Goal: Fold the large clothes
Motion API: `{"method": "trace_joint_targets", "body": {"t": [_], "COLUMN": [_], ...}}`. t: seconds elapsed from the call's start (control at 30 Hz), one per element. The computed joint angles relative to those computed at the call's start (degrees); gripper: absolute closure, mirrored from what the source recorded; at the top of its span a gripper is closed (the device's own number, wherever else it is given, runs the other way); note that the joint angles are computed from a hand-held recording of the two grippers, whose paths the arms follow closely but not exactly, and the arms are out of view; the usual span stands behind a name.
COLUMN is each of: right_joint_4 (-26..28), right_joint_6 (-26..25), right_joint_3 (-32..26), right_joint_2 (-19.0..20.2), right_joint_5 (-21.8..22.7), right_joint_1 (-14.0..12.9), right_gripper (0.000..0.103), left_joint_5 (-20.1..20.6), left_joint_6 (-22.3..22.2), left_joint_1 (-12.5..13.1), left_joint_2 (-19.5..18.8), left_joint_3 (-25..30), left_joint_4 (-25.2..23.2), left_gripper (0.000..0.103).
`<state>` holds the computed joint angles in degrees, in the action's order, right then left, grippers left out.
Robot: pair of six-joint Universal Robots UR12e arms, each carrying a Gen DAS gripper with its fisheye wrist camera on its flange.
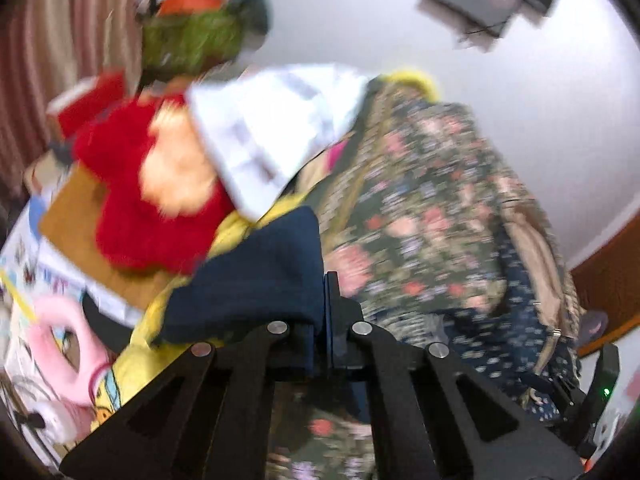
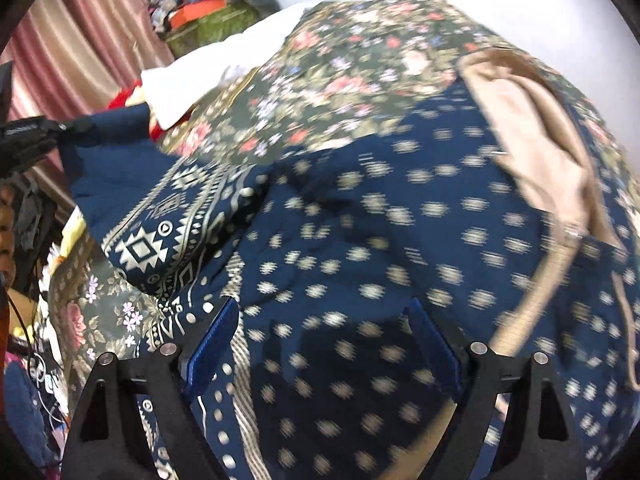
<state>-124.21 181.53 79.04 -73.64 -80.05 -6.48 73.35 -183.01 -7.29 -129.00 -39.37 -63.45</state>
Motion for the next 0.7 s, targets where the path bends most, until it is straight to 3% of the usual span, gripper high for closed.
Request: {"method": "trace_joint_targets", "body": {"t": [0.17,0.3,0.5,0.7], "right_joint_4": [-0.93,-0.72,-1.62,-0.49], "right_joint_6": [3.36,5.13,5.29,3.93], "right_joint_3": [2.73,5.19,9.86,13.15], "right_joint_2": [-3.53,-6.69,-11.70,-15.10], "right_joint_5": [2.10,1.45,2.62,2.07], "right_joint_1": [-3.10,-5.38,-8.75,-10.83], "right_gripper": [0.017,0.016,0.016,0.016], "left_joint_5": [-3.46,-7.78,-9.18,-9.87], "left_joint_6": [3.67,6.24,12.75,17.13], "left_joint_1": [-2.81,-5.49,-9.48,-12.51], "left_joint_2": [0.80,1.09,2.82,4.80], "left_joint_3": [1.79,2.53,-2.12,-8.56], "left_joint_4": [2.15,0.93,-1.59,-8.44], "left_gripper": [0.101,0.101,0.101,0.101]}}
